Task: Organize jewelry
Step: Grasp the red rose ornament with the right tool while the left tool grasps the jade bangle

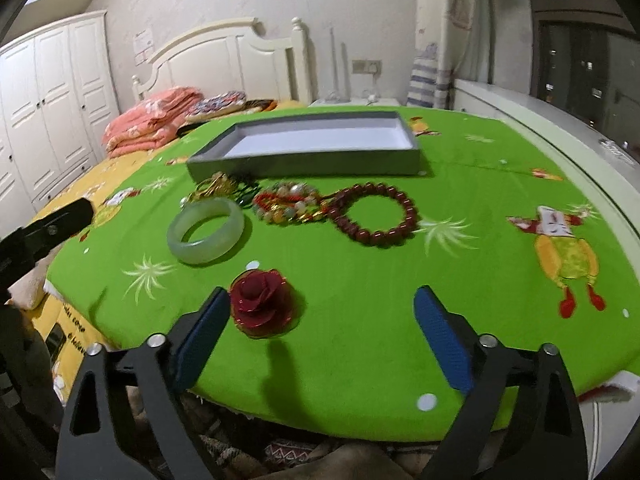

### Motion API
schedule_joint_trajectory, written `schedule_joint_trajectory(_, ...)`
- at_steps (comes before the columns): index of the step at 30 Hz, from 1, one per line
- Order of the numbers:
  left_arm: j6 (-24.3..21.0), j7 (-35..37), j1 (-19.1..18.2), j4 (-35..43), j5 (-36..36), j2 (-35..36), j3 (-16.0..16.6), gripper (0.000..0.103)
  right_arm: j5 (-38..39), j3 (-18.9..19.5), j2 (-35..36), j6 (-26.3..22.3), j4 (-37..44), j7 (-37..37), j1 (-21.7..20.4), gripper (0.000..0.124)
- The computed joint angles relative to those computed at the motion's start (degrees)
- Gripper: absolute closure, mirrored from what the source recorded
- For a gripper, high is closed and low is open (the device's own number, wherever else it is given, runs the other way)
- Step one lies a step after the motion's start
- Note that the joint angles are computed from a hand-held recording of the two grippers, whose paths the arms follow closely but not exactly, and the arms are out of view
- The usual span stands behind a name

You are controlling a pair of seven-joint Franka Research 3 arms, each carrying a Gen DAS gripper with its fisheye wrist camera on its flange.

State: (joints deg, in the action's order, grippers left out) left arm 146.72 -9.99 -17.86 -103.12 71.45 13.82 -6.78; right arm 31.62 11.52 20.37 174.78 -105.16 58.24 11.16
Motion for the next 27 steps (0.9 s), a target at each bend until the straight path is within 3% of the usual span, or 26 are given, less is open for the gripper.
schedule_joint_trajectory(4,-3.2,2.8,0.5,1.2,-4.3,1.0,0.2,0.004,-1.3,0.1,0.9,-1.9,1.1,-1.8,0.7,0.049)
schedule_joint_trajectory(9,2.1,20.6,2.4,5.6,-13.8,5.6,-0.9,0.005,-4.4,-1.9,3.1,-3.5,3.7,-0.8,3.1,0.061)
schedule_joint_trajectory(13,3.9,27.6,0.7,9.7,-17.1,9.6,0.2,0.005,-5.1,-1.3,3.3,-2.5,3.3,-1.9,2.6,0.082)
schedule_joint_trajectory(17,4.2,32.9,-1.1,14.9,-20.2,13.7,1.7,0.005,-4.8,-1.5,2.9,-1.5,2.5,-1.3,2.1,0.082)
schedule_joint_trajectory(23,1.2,44.2,-1.6,25.0,-28.7,20.9,2.2,0.005,-4.0,-1.6,2.7,-1.0,2.6,0.6,1.3,0.082)
schedule_joint_trajectory(27,2.6,43.1,-2.9,24.8,-30.1,20.8,4.6,0.005,-3.7,-0.8,2.4,-0.3,2.0,-0.2,0.6,0.082)
